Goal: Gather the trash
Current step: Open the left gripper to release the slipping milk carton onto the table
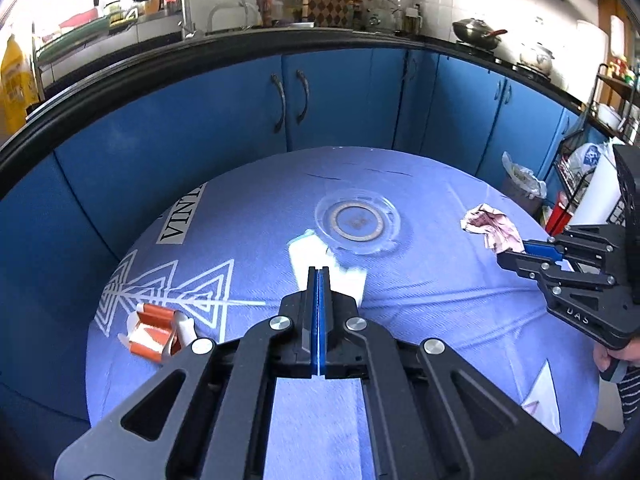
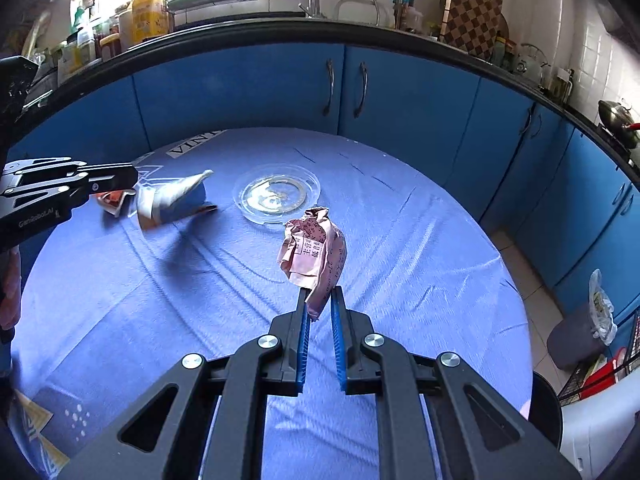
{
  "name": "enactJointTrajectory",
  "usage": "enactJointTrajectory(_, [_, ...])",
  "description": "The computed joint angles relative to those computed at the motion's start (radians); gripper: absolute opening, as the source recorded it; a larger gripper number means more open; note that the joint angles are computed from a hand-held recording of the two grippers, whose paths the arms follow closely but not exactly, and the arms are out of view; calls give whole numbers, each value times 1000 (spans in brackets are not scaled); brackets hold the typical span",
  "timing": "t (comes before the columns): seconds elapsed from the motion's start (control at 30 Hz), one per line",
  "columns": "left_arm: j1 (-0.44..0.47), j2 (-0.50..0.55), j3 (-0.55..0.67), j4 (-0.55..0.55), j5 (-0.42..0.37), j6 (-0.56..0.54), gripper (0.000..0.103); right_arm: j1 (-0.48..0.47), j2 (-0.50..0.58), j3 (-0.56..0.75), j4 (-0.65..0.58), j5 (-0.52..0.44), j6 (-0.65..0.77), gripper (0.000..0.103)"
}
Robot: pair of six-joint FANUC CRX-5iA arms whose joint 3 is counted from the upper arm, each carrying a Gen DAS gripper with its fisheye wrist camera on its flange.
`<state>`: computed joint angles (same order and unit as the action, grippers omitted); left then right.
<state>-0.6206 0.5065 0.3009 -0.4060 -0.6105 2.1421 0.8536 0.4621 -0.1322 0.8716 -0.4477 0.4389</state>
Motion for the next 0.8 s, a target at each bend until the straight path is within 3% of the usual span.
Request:
enactJointTrajectory(0.27, [-41, -11, 7, -75, -46, 48, 2, 2, -47, -63, 48, 13, -54, 11])
enactJointTrajectory(0.33, [-49, -8, 8, -124, -67, 115, 3, 6, -46, -66, 45, 10, -47, 11])
enactJointTrajectory(0.47, [-22, 8, 1, -60, -55, 109, 6, 12, -32, -54, 36, 4, -26, 11])
enactJointTrajectory(0.53, [-23, 23, 19, -65, -77, 124, 13, 9, -24, -46, 32, 7, -25, 11])
enactJointTrajectory(0.57, [-24, 29, 25, -68, -84, 132, 31, 8, -21, -44, 30, 10, -25, 11])
enactJointTrajectory(0.6, [-24, 34, 29, -75, -87, 143, 77, 5, -16, -37, 19, 13, -17, 11])
enactJointTrajectory(0.63, [-35, 31, 28, -124, -84, 196, 101, 4, -14, -36, 20, 14, -19, 11])
enactJointTrajectory(0.7, [-69, 17, 21, -251, -73, 309, 99, 2, -7, -29, 7, 15, -8, 11])
enactJointTrajectory(0.8, [-57, 43, 47, -199, -87, 247, 99, -2, 3, -18, -19, 14, 18, 11])
